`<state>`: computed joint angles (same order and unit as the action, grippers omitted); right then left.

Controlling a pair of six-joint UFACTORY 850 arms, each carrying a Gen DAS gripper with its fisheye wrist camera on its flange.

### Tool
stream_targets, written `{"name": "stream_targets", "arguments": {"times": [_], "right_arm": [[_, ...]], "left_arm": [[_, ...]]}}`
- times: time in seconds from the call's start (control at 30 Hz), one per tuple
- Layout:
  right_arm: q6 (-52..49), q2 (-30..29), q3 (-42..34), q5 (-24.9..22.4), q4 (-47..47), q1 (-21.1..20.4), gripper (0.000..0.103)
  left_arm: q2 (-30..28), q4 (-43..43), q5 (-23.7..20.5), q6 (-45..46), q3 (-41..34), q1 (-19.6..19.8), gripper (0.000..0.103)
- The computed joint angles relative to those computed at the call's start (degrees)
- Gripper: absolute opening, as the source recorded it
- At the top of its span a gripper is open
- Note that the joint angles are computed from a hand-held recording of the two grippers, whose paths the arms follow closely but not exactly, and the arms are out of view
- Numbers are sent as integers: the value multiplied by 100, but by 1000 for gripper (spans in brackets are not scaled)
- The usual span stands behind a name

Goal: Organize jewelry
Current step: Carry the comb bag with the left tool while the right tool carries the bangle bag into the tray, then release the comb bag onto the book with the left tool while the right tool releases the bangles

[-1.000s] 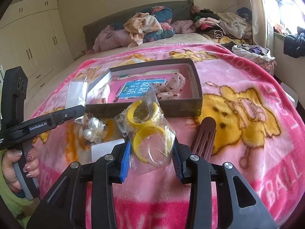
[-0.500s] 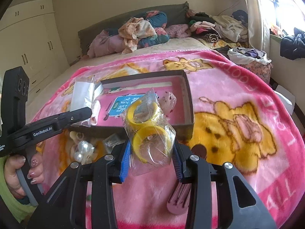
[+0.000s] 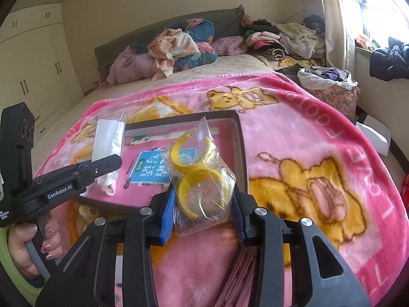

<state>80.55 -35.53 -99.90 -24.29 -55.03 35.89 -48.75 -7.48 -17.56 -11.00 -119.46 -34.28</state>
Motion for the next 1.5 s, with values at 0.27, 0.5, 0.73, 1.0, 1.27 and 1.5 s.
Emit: {"name": "stream_targets", "arguments": {"times": [0.27,0.5,0.73,1.0,1.27,1.5], "right_arm": [[-565,-326,-513,-144,492,-134,36],[-1222,-685,-985,-326,1056,-209,36],[-1919,-1089,-1496,-508,1662,-236,37],[-2245,-1317,-1734,-638,2018,-243,41],[-1968,-1210,-1542,-559,1729,-202,58],[-1389,-908,-1102,-433,1177,-135,68]], "left_arm": [[-540,-149,-602,86,-820,54,14],[-835,-124,-902,80,-1221,72,11],[-966,-109,-1056,-6,-1407,114,11],[-964,-103,-1064,-36,-1372,125,12],[-959,-123,-1066,-16,-1342,144,13],[-897,-48,-1044,-72,-1210,128,13]]}}
